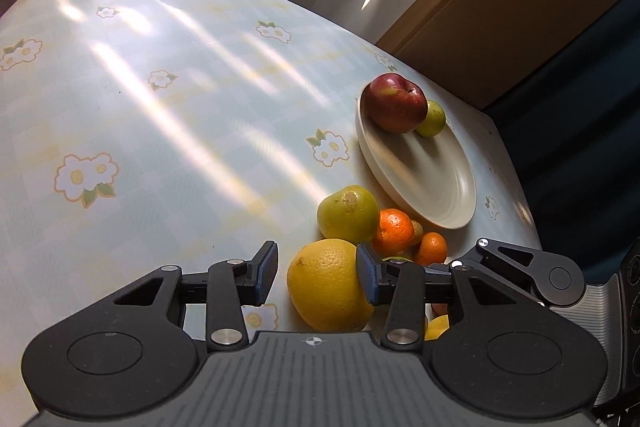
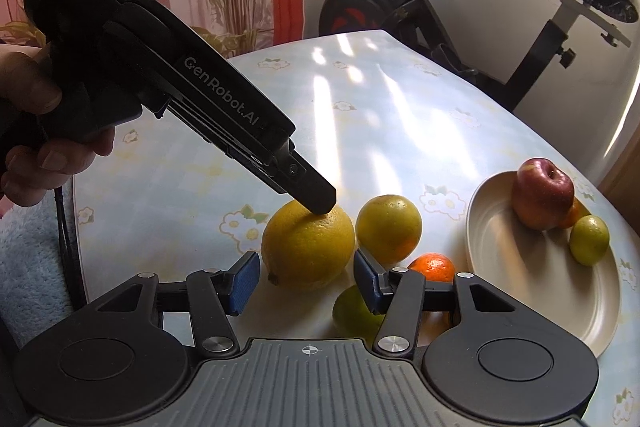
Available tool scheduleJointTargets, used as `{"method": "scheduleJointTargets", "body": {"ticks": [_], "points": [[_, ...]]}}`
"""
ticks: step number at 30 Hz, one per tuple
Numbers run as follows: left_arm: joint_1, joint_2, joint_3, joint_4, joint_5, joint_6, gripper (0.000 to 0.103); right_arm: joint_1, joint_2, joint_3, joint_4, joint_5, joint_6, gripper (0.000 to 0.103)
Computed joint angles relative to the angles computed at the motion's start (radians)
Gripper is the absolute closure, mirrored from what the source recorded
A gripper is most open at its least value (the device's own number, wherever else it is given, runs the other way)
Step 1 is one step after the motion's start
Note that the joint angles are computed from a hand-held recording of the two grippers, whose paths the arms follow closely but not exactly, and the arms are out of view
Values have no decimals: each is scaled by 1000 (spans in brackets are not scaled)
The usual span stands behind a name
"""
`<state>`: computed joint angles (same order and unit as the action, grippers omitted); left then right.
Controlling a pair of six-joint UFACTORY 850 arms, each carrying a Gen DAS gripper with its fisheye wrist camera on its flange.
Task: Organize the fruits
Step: 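Close the left gripper around the yellow grapefruit, then carry the grapefruit with the left gripper and lower it onto the plate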
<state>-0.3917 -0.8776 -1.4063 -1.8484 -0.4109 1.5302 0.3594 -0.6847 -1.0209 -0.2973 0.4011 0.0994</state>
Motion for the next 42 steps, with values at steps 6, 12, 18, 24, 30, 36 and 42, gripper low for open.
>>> {"method": "scheduleJointTargets", "body": {"ticks": [6, 12, 18, 24, 30, 36, 42], "points": [[25, 27, 53, -79, 5, 59, 56, 4, -26, -40, -85, -31, 89, 54], [33, 34, 60, -70, 34, 53, 59, 12, -53, -77, -137, -53, 159, 51], [46, 25, 50, -63, -65, 31, 59, 17, -54, -73, -85, -43, 110, 52], [30, -10, 10, -17, -66, -30, 58, 17, -53, -66, -69, -26, 113, 52], [41, -17, 10, -32, -81, -45, 57, 8, -57, -64, -104, -18, 190, 51], [49, -10, 22, -71, -76, -24, 56, 0, -71, -79, -186, -10, 299, 52], [51, -11, 19, -26, -97, -71, 58, -1, -84, -85, -206, 8, 342, 52]]}}
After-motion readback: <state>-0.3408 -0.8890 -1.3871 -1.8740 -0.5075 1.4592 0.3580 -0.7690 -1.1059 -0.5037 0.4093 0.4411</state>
